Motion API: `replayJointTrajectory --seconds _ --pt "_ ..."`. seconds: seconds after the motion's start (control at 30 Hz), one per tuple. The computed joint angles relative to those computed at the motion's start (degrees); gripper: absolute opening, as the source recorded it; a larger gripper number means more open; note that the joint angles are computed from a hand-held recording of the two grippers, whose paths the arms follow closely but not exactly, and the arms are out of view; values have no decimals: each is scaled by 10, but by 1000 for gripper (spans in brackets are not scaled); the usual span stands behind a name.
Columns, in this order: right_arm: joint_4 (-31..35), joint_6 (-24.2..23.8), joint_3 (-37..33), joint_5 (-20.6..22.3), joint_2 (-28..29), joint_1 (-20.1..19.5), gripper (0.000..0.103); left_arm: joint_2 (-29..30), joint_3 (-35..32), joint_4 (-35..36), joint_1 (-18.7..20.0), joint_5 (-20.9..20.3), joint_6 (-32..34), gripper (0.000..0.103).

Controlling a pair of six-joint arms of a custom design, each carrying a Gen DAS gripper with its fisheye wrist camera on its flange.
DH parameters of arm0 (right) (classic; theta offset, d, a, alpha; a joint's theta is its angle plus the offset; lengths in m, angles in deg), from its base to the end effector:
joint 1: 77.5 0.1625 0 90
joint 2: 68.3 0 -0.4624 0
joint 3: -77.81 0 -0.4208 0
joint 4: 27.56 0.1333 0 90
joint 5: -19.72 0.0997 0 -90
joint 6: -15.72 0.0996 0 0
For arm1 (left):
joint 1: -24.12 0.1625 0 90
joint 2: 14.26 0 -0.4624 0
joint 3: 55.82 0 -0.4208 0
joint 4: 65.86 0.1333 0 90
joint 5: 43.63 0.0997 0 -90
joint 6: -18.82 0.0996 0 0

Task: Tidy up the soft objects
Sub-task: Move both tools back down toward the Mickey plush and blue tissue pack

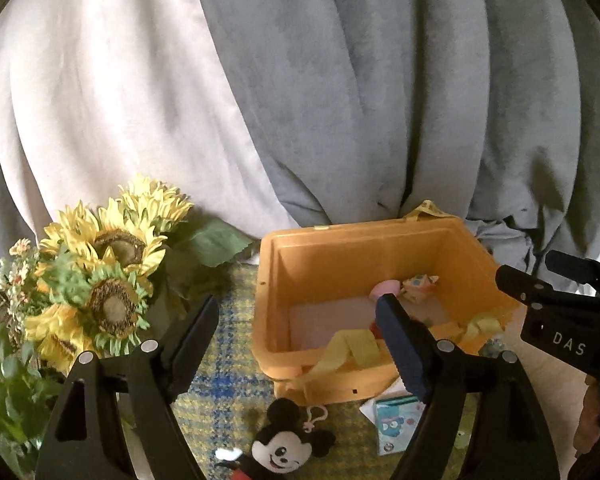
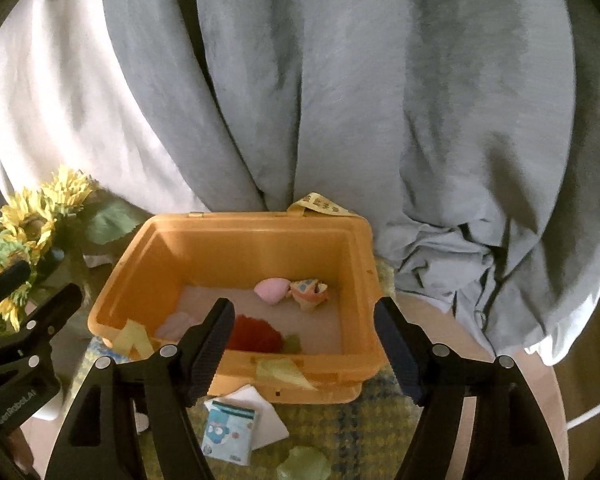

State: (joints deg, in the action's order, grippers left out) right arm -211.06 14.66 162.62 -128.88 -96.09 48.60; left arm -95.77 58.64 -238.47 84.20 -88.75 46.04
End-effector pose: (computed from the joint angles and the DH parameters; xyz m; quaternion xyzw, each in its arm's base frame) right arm 0.4804 -0.5769 0.0426 0.1187 -0.8339 0.4002 0.3611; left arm -0.0928 -0.5693 0.4213 0.2604 0.8134 -0.3962 0.3372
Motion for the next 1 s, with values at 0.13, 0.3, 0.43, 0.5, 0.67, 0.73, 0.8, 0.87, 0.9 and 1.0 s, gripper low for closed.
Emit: replayJointTrajectory --seconds 0.13,0.3,0.43,0.5,0.67,0.73,0.8,0.87,0.9,1.0 --pt "-46 -8 29 -17 -3 7 73 -13 29 -25 -7 1 4 82" --pt "-69 12 72 -12 -16 9 73 -34 63 -25 -13 -13 -8 82" --pt "-95 13 101 -13 -18 11 73 -42 89 -40 -15 -10 -8 82" --pt "-115 7 111 -14 -16 12 73 -48 99 -34 -14 -14 -14 82" --pt "-122 25 137 -5 -20 14 73 -60 123 -42 -10 -21 -20 82" --pt "-131 24 144 -1 -18 15 73 -62 132 -48 -8 -16 -17 82" --pt "-145 11 146 -3 -11 18 73 -66 141 -60 -6 -11 -14 82" --pt "-152 8 149 0 -8 21 73 -72 146 -52 -4 -6 -24 82" --pt "-155 8 150 1 -6 22 73 -76 147 -46 -1 -9 -28 82" --pt "-161 8 151 9 0 24 73 -87 155 -48 4 -7 -28 82"
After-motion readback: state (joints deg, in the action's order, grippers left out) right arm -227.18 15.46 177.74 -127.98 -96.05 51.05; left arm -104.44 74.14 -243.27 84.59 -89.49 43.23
